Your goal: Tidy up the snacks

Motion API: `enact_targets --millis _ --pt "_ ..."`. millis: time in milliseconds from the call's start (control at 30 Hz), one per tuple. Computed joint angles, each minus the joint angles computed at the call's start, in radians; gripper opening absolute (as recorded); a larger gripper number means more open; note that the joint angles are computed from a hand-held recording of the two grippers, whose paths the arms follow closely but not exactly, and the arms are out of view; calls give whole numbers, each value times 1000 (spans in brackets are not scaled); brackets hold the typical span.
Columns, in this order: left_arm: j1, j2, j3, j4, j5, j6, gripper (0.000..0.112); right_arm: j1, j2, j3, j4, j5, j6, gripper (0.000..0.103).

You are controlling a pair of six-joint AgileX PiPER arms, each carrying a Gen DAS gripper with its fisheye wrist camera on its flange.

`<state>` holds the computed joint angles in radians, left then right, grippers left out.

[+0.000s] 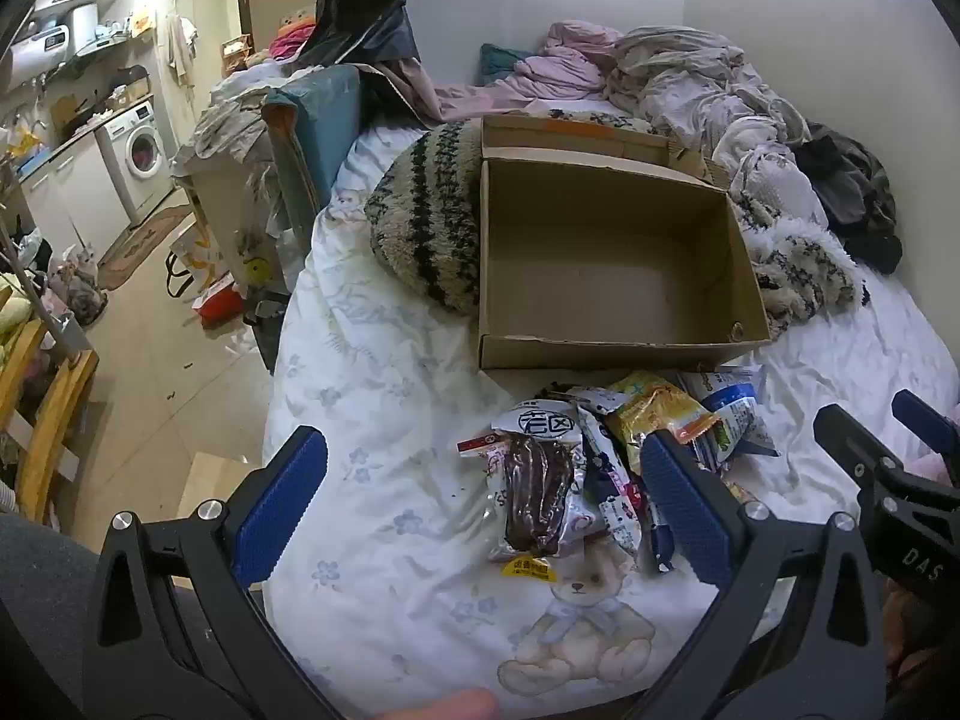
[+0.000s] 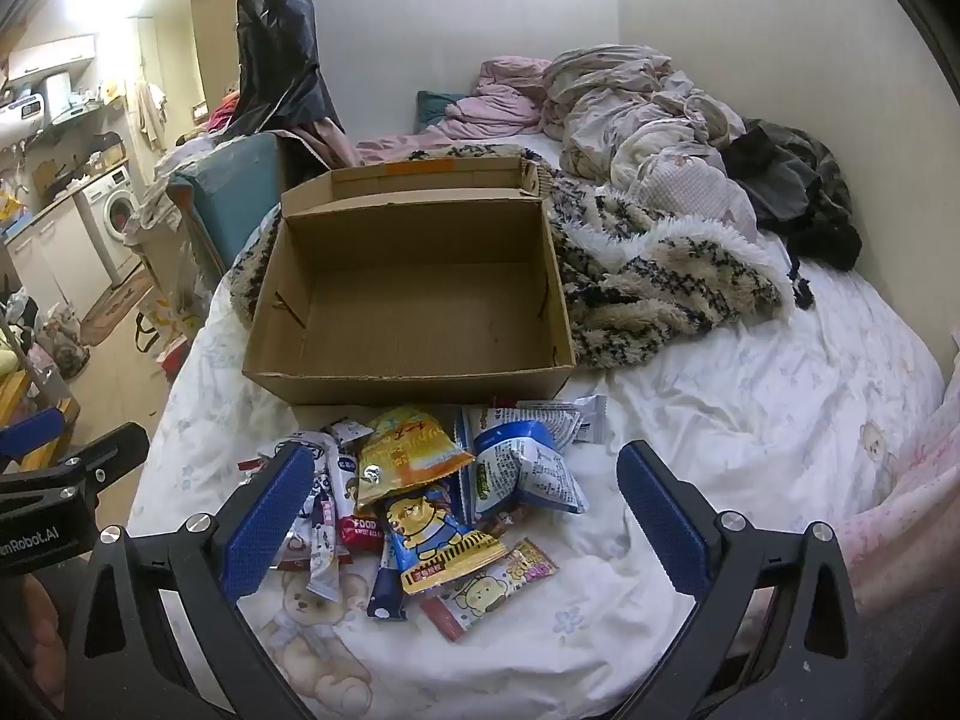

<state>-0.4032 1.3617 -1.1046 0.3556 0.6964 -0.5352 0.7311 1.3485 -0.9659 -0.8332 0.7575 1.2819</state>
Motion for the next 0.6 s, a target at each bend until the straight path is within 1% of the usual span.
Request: enact_targets --millis 600 --pt "-2 3 -3 4 6 -2 103 3 9 -5 -5 -8 10 103"
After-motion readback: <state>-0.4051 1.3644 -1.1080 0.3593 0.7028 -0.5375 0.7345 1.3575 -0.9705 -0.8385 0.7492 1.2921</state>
